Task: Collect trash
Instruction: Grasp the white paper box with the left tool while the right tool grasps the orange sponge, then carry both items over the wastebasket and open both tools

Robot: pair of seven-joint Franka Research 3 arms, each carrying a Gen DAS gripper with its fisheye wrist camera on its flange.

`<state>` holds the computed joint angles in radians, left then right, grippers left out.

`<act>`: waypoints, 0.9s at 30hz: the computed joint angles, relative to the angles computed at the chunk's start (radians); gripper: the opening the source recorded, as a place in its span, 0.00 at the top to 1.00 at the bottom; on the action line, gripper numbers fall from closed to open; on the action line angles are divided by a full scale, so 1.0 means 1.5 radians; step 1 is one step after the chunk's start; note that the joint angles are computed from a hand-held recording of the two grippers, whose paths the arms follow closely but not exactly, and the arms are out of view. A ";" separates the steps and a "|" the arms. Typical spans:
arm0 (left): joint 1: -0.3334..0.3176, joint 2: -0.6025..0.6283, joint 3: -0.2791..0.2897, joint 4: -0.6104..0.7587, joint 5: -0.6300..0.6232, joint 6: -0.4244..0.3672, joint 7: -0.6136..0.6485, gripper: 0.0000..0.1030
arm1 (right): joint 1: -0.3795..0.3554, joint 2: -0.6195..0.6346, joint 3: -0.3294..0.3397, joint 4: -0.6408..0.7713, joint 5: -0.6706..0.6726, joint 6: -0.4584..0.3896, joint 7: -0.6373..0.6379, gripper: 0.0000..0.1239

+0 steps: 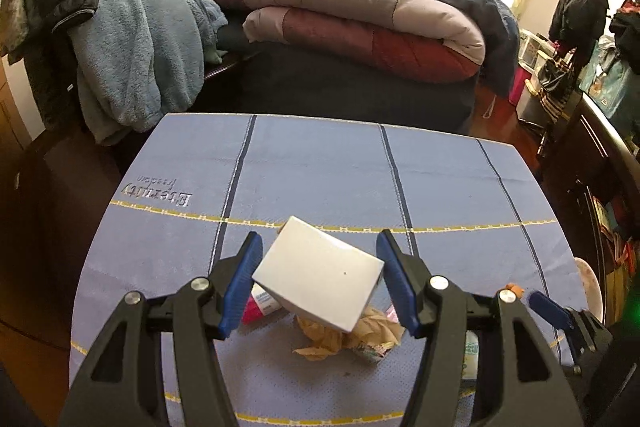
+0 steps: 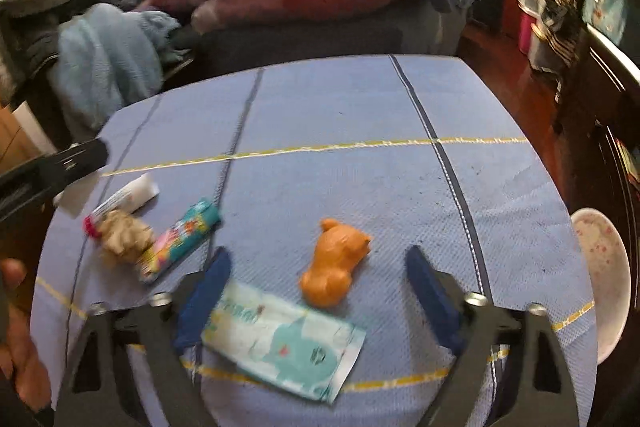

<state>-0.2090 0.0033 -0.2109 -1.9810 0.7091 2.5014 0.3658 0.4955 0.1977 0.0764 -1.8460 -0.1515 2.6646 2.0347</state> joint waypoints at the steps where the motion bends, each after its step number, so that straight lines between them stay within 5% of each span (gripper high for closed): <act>1: 0.000 0.002 0.000 0.002 0.000 0.000 0.003 0.42 | 0.001 0.006 -0.002 0.009 -0.003 -0.011 0.005 0.43; 6: -0.001 0.001 0.001 -0.002 0.003 0.010 -0.002 0.42 | 0.016 0.014 -0.015 0.028 -0.063 -0.040 0.038 0.56; 9: 0.001 -0.004 0.001 -0.007 0.003 0.011 -0.006 0.42 | 0.016 0.010 -0.015 0.024 -0.084 -0.044 0.046 0.77; 27: -0.009 -0.035 -0.023 0.000 0.010 -0.028 -0.017 0.42 | -0.041 -0.099 0.016 -0.101 0.022 0.020 -0.016 0.77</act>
<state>-0.2224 -0.0487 -0.2450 -1.9817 0.7248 2.4598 0.3402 0.4344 0.0492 0.1001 -1.9978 -0.1191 2.6945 2.0112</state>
